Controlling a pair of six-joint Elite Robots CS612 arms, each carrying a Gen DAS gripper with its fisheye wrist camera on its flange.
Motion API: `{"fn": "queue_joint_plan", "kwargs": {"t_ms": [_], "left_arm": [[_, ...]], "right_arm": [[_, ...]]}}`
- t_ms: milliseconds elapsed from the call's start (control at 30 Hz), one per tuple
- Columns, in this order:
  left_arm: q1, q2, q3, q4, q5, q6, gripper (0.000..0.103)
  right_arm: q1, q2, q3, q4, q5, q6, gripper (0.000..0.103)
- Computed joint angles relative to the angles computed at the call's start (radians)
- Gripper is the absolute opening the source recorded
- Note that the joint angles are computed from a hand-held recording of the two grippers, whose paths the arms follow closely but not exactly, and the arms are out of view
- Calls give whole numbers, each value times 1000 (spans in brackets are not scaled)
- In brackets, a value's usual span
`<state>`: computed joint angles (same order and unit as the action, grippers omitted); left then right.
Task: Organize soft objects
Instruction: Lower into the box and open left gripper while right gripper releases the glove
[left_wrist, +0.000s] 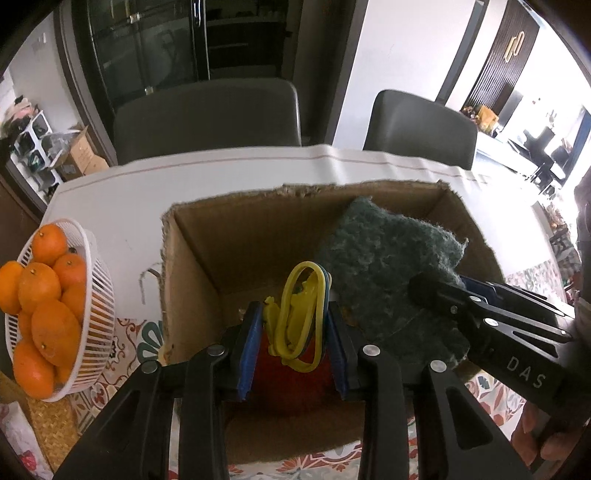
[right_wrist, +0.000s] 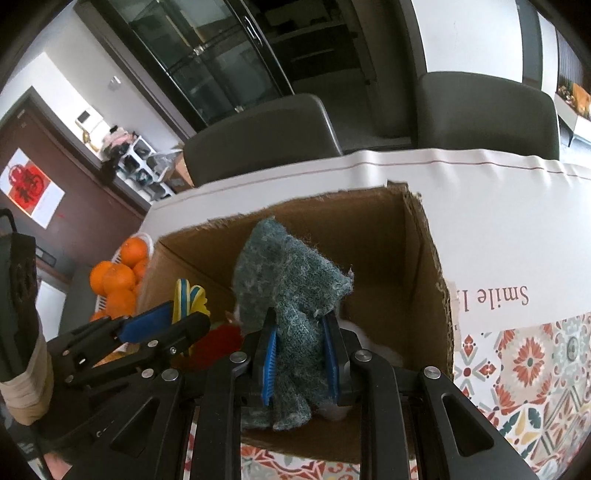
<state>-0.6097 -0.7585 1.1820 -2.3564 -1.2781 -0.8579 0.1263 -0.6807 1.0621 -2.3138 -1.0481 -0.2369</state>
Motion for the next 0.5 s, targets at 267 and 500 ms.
{"fn": "queue_joint_plan", "kwargs": {"t_ms": [267,500], "left_arm": [[1,11,-13,33,13,-9,36],[3,10,-17,34,-2,-14,43]], "right_arm": [[13,11,-9,9,-66,-22,24],[26,20,-23,-9,-127,-44,26]]}}
